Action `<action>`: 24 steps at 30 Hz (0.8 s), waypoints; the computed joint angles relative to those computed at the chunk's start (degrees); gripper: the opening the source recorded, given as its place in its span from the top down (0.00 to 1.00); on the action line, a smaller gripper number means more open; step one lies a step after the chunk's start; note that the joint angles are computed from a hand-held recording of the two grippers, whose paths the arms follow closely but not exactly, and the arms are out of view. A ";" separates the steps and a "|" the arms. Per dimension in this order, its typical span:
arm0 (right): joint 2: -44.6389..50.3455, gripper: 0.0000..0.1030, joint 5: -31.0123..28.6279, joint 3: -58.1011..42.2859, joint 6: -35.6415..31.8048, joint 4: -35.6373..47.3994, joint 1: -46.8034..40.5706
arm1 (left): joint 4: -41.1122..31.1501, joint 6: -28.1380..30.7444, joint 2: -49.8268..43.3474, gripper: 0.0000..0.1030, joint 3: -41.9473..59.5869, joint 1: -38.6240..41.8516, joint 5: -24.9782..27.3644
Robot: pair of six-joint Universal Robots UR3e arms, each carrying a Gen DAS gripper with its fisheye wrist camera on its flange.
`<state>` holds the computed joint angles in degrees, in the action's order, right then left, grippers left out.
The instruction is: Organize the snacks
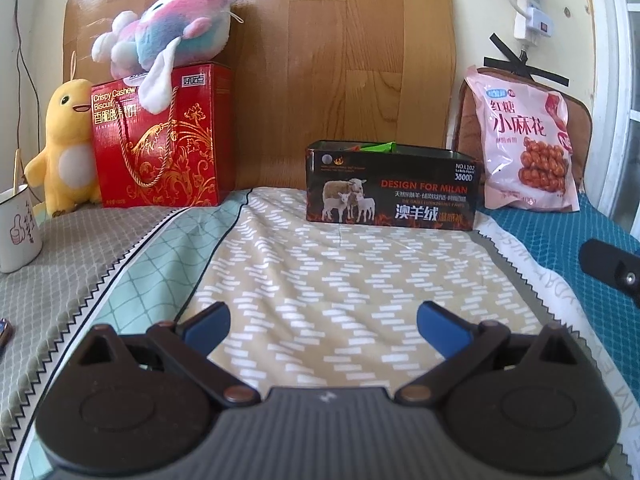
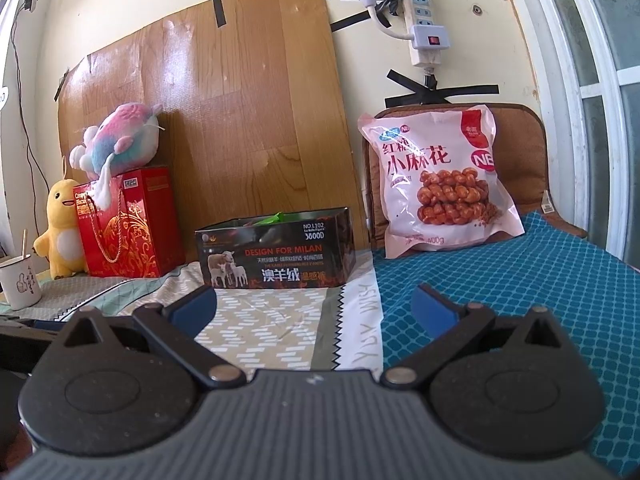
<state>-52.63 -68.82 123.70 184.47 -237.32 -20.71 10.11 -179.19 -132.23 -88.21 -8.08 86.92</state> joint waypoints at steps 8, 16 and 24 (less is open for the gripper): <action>0.00 0.00 1.02 0.30 0.70 -0.25 -0.49 | -2.05 1.33 -0.28 0.00 1.29 -0.53 1.02; 0.00 0.00 2.05 0.35 1.26 -0.18 -0.96 | -3.55 2.67 -0.63 0.00 2.36 -1.22 2.21; -0.37 0.00 3.97 0.56 2.78 0.76 -2.18 | -5.09 2.78 -0.73 0.00 3.12 -0.96 1.93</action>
